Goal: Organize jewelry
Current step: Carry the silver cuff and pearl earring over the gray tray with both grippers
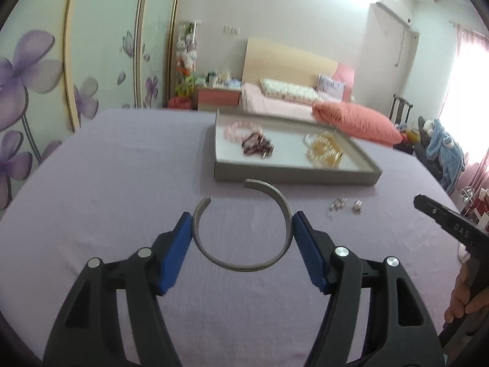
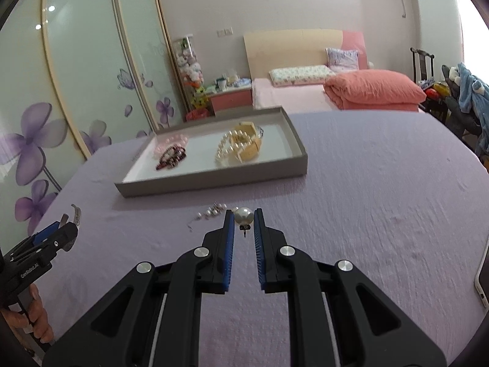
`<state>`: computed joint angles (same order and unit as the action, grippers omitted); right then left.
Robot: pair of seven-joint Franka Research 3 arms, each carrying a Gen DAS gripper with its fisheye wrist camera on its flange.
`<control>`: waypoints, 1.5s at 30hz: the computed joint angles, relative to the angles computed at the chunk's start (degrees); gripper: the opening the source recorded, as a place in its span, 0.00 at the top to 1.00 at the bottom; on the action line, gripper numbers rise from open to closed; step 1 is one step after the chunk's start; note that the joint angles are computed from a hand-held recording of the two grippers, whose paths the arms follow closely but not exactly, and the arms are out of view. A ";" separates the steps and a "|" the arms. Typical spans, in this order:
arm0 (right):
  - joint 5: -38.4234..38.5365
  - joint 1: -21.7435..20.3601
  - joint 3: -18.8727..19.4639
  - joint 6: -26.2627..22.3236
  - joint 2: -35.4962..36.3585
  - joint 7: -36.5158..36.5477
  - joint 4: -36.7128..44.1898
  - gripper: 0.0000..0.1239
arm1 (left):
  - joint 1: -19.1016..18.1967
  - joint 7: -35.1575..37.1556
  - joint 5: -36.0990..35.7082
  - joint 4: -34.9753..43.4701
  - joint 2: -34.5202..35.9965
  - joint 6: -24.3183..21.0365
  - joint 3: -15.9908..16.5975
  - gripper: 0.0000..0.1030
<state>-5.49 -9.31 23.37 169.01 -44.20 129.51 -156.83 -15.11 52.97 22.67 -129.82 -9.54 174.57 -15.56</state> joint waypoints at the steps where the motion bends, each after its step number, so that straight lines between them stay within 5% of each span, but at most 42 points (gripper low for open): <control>1: -0.22 -0.35 0.41 0.28 -0.28 0.18 0.06 0.89 | 1.16 -1.65 1.79 -0.08 -0.44 0.89 -0.94 0.37; 6: -0.89 -1.90 1.89 2.07 -0.57 0.33 0.78 0.89 | 8.18 -11.50 13.08 1.07 -1.17 4.21 -6.88 0.37; 11: -1.22 -4.57 3.82 4.34 0.00 0.33 1.79 0.89 | 10.44 -17.76 20.15 4.18 0.78 5.31 -8.90 0.37; 16: -1.00 -7.90 5.58 6.67 -0.07 0.27 2.88 0.89 | 14.58 -32.18 36.30 9.69 3.08 5.06 -11.93 0.37; 26: 0.88 -20.42 13.30 14.60 2.95 -1.30 8.38 0.89 | 9.45 -43.34 51.72 22.11 11.27 2.82 -8.48 0.37; 34: 4.24 -31.72 22.04 19.45 13.94 -6.40 17.75 0.89 | 2.86 -36.78 48.86 35.63 22.93 -1.77 -4.47 0.37; 40: 4.09 -31.78 22.12 14.27 27.53 -8.91 25.56 0.89 | 2.37 -20.60 32.01 45.42 33.49 -6.77 -6.51 0.37; 45: -4.02 -38.75 28.35 8.52 35.29 -2.45 30.71 0.89 | 0.66 -11.33 24.03 52.47 40.39 -10.83 -6.71 0.37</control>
